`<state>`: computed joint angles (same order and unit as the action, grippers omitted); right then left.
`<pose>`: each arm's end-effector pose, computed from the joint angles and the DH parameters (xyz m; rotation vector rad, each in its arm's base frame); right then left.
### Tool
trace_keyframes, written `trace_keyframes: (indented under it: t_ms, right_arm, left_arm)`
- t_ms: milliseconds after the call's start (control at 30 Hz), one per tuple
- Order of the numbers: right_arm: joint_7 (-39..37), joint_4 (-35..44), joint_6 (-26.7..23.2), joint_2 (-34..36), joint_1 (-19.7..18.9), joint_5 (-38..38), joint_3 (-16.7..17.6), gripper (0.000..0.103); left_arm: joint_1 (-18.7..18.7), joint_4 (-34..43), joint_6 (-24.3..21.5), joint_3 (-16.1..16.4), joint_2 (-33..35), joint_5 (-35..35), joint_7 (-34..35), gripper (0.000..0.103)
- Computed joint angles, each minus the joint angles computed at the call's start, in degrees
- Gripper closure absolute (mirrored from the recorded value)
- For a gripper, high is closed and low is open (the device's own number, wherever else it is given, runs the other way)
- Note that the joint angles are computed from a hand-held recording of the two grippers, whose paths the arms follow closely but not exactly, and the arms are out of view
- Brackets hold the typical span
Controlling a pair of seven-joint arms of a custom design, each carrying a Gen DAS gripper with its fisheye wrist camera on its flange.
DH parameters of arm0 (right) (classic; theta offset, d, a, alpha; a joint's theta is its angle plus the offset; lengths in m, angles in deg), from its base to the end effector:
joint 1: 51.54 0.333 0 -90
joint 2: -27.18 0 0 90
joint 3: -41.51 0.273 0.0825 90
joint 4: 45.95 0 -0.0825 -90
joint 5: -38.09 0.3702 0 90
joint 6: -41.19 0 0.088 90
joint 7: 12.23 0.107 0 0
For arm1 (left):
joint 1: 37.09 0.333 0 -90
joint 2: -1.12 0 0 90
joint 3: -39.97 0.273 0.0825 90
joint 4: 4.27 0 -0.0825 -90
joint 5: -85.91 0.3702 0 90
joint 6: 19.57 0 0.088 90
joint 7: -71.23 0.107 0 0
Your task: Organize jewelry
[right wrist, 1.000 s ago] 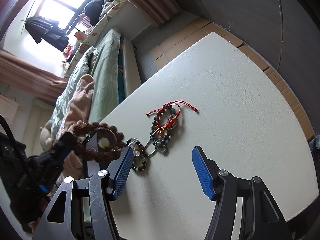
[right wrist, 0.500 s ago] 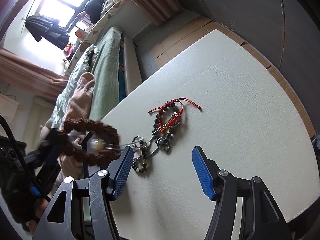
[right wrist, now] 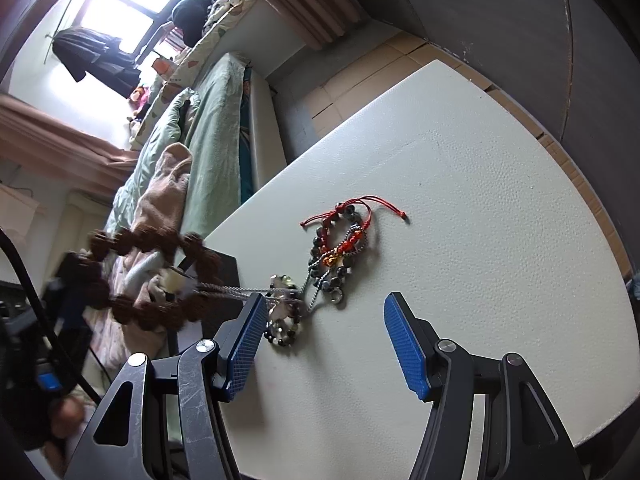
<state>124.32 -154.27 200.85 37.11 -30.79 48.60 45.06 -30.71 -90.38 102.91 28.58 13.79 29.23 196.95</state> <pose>0.5783 0.2499 0.4625 -1.1863 2.0975 0.0143 0.6401 -0.0790 0.5669 1.5359 -2.1078 1.4758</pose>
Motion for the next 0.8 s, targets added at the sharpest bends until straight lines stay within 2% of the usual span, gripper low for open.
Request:
trace_keyframes:
  t_ms: [167,400,467,567,633,667,733,800]
  right_arm:
    - [-2.3,1.0,0.6,0.6,0.1,0.5,0.5,0.041]
    - [-11.7,6.0,1.0,4.1,0.4,5.1,2.8,0.041]
    - [-12.8,7.8,1.2,5.6,1.2,4.9,2.7,0.041]
    - [-10.3,8.9,3.2,7.0,3.4,2.3,0.8,0.041]
    - [-7.8,8.5,4.3,7.1,4.6,0.3,-0.6,0.059]
    - [-6.9,8.8,4.0,7.2,4.9,-0.3,-0.9,0.081]
    - [-8.6,8.4,4.1,7.1,3.6,1.8,0.6,0.081]
    - [-7.7,7.5,4.2,6.4,4.3,0.6,-0.2,0.081]
  left_arm:
    - [0.2,-2.2,-0.5,0.4,-2.8,-4.2,2.2,0.083]
    - [0.2,-1.3,-2.0,1.1,-2.7,-8.9,4.1,0.083]
    - [0.4,-1.0,-3.0,1.2,-2.6,-9.9,4.7,0.083]
    - [0.3,-0.8,-2.3,1.4,-2.6,-10.4,5.3,0.083]
    - [0.4,-1.6,-1.2,1.6,-3.2,-10.5,5.3,0.083]
    - [0.4,-1.7,-0.3,1.8,-3.2,-10.4,5.2,0.083]
    - [0.7,-1.4,0.3,2.0,-2.9,-10.8,4.7,0.083]
    - [1.2,-1.3,0.4,2.1,-2.9,-11.6,4.7,0.083]
